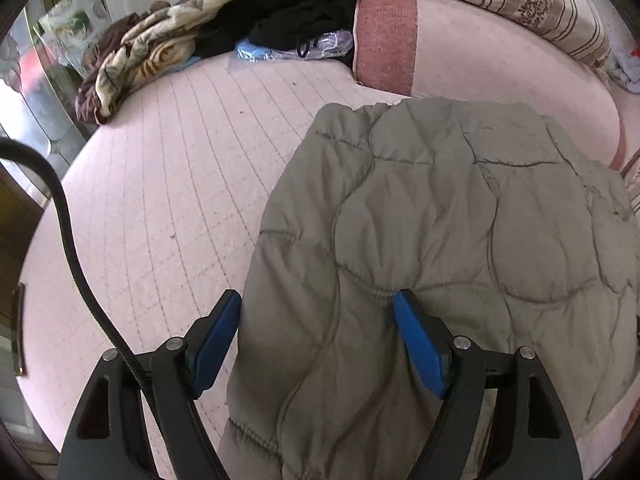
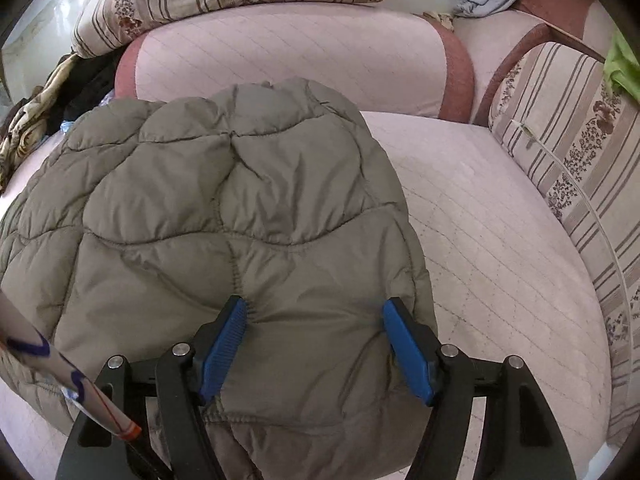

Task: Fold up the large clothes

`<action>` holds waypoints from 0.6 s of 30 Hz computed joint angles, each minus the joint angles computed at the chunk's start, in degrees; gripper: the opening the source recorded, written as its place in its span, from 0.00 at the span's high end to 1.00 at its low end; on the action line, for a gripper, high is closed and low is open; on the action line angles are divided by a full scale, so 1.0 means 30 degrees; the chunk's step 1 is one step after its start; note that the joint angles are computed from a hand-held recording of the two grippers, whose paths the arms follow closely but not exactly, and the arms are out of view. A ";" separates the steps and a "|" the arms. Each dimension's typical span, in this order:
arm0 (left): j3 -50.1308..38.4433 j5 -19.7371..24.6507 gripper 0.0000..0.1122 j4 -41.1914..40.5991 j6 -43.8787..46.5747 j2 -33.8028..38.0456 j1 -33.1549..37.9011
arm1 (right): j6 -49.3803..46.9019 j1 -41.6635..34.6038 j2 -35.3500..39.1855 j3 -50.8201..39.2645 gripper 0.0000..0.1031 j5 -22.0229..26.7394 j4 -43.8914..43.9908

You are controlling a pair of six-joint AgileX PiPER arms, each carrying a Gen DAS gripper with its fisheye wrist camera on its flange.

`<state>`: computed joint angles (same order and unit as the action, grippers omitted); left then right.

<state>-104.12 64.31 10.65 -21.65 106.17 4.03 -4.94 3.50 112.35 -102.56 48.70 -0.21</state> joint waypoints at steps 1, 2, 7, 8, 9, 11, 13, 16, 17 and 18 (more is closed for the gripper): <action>-0.0186 0.0207 0.31 0.0177 -0.0103 0.0056 -0.0102 | 0.0031 0.0025 0.0074 -0.0067 0.28 0.0019 -0.0175; -0.0329 0.0428 0.31 0.0292 -0.0112 0.0000 -0.0141 | 0.0127 0.0074 0.0085 -0.0077 0.28 0.0024 -0.0324; 0.2365 -0.0700 0.31 0.0795 -0.0598 -0.3266 -0.0160 | 0.0816 0.0768 -0.1956 0.0657 0.27 0.0997 -0.0102; 0.3026 -0.0914 0.31 0.1336 -0.0956 -0.4019 -0.0329 | 0.0236 0.0986 -0.2628 0.1185 0.27 0.0761 0.0483; 0.3850 -0.1063 0.31 0.2203 -0.1548 -0.4988 -0.0595 | -0.0241 0.1495 -0.3441 0.1827 0.27 0.0325 0.0592; 0.5075 -0.1059 0.31 0.3540 -0.2720 -0.6435 -0.1048 | -0.0374 0.2849 -0.4510 0.2657 0.27 -0.0459 -0.0193; 0.6165 -0.0853 0.31 0.4871 -0.4185 -0.7725 -0.1533 | 0.0116 0.4371 -0.4672 0.2754 0.27 -0.1118 -0.1286; 0.7645 -0.0384 0.31 0.6661 -0.6296 -0.9478 -0.2305 | 0.1484 0.6077 -0.3118 0.0944 0.27 -0.0899 -0.2910; 0.8198 -0.0244 0.31 0.7308 -0.7012 -1.0046 -0.2564 | 0.1833 0.6455 -0.2241 -0.0203 0.27 -0.0561 -0.2950; 0.8711 -0.0008 0.31 0.7985 -0.7727 -1.0598 -0.2833 | 0.2294 0.6802 -0.1419 -0.1198 0.27 -0.0430 -0.3084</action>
<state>-77.99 64.28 34.60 -44.84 74.38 -4.46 1.94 23.91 108.09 -106.15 47.41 -9.47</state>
